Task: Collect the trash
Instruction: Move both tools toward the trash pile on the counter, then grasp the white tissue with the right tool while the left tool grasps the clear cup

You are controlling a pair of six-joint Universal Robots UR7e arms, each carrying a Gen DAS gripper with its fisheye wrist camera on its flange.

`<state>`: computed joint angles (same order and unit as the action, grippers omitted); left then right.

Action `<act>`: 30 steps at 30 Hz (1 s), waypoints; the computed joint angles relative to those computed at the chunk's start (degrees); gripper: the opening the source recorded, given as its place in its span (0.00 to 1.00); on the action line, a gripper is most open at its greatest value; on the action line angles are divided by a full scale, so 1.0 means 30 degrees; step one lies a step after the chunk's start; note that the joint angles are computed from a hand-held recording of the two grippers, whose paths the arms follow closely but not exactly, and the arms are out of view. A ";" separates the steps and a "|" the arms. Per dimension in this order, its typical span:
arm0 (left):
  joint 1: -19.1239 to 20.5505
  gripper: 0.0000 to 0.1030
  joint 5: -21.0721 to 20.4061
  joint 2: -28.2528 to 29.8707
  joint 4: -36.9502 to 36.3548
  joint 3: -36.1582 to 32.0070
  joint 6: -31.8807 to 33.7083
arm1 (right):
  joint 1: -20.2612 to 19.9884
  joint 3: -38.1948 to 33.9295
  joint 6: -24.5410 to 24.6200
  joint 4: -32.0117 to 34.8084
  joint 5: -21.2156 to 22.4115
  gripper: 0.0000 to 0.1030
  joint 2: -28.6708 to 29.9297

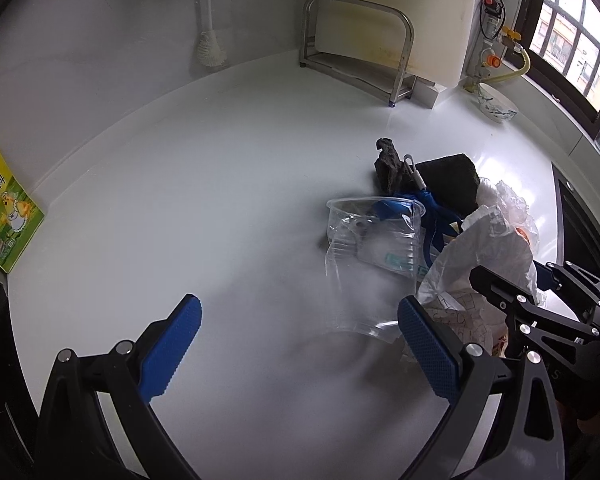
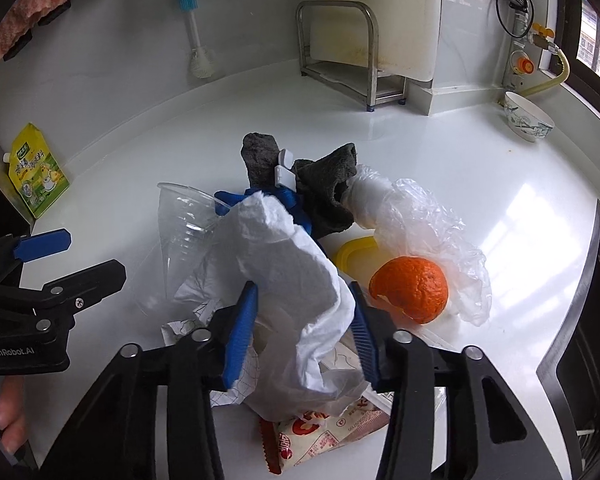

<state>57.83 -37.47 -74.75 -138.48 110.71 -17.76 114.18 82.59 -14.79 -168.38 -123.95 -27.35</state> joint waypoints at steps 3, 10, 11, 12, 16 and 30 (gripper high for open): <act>0.0150 0.94 -0.0343 0.0053 -0.0094 -0.0077 0.0137 | 0.0010 0.0033 0.0154 0.0155 0.0236 0.19 -0.0137; 0.0401 0.94 -0.1172 0.0343 -0.0658 -0.0241 0.0613 | -0.0075 0.0693 0.1058 -0.1225 0.0922 0.07 -0.0722; 0.0433 0.94 -0.1281 0.0407 -0.0838 -0.0278 0.0728 | -0.0091 0.0807 0.1186 -0.1507 0.0956 0.06 -0.0812; 0.0448 0.94 -0.1346 0.0484 -0.1079 -0.0299 0.0879 | -0.0121 0.0973 0.1355 -0.1823 0.1023 0.06 -0.0940; 0.0441 0.94 -0.1400 0.0871 -0.1698 -0.0427 0.1470 | -0.0201 0.1407 0.1823 -0.2660 0.0951 0.06 -0.1381; 0.0853 0.94 -0.0888 0.2618 -0.3040 -0.0942 0.2768 | -0.0438 0.2497 0.2803 -0.3140 0.0920 0.06 -0.2190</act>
